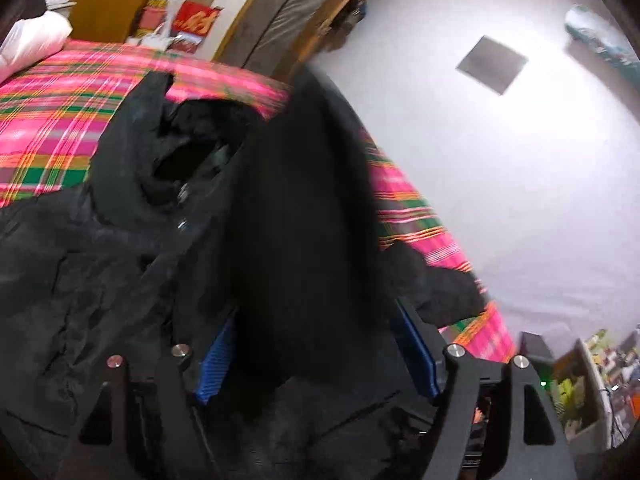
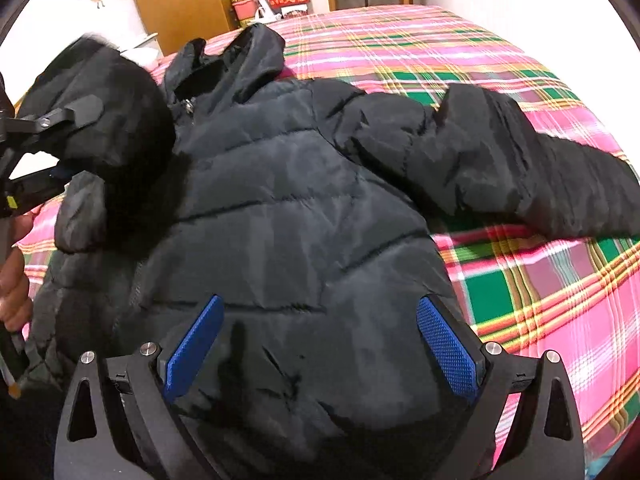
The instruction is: Fold large clothes
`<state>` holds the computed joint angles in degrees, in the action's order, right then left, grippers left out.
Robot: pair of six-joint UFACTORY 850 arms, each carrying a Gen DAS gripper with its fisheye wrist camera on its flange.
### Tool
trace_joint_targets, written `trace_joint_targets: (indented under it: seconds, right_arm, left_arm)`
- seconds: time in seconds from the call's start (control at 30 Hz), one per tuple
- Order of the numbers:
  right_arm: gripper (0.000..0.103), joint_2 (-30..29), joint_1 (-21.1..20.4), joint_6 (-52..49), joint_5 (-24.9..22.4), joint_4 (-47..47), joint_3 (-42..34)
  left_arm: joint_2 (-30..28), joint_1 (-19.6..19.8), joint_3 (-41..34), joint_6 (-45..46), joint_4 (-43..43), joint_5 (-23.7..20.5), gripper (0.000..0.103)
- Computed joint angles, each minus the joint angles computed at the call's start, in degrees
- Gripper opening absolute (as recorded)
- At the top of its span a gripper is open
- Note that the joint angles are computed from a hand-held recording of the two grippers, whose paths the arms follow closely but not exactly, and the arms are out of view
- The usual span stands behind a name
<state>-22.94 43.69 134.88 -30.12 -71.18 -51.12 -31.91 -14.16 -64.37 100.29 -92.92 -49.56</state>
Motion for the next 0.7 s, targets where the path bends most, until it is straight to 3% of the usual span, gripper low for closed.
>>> trace_joint_targets:
  seconds: [0.13, 0.23, 0.3, 0.37, 0.47, 0.53, 0.6, 0.7]
  right_arm:
    - [0.098, 0.3, 0.3, 0.1, -1.1, -0.9, -0.9]
    - [0.098, 0.4, -0.1, 2.7, -0.3, -4.0, -1.1]
    - [0.098, -0.1, -0.7, 4.8, 0.7, -6.5, -1.4]
    - [0.098, -1.0, -1.9, 6.0, 1.8, -8.1, -2.0]
    - [0.098, -3.5, -4.5, 5.5, 3.8, -8.5, -4.2]
    - [0.098, -5.5, -6.1, 4.1, 5.1, -7.8, -5.8]
    - [0.097, -7.8, -7.7, 0.1, 5.6, -4.9, -7.8]
    - [0.097, -11.0, -8.8, -6.0, 2.8, -2.2, -10.5]
  left_arm:
    - [2.8, 2.0, 2.0, 2.6, -2.8, -1.4, 0.08]
    - [3.5, 4.1, 2.2, 1.2, -4.3, 2.8, 0.08]
    - [3.1, 5.0, 1.4, -1.0, -4.1, 8.9, 0.079]
    - [2.1, 5.6, -0.4, -5.8, -1.3, 15.2, 0.073]
    - [-0.4, 7.0, -3.6, -18.1, 7.1, 21.3, 0.054]
    - [-2.0, 7.1, -5.0, -21.5, 8.8, 24.8, 0.041]
    - [-3.7, 7.0, -6.4, -23.6, 9.6, 27.9, 0.036]
    - [-5.8, 6.3, -8.4, -29.6, 15.6, 29.9, 0.035]
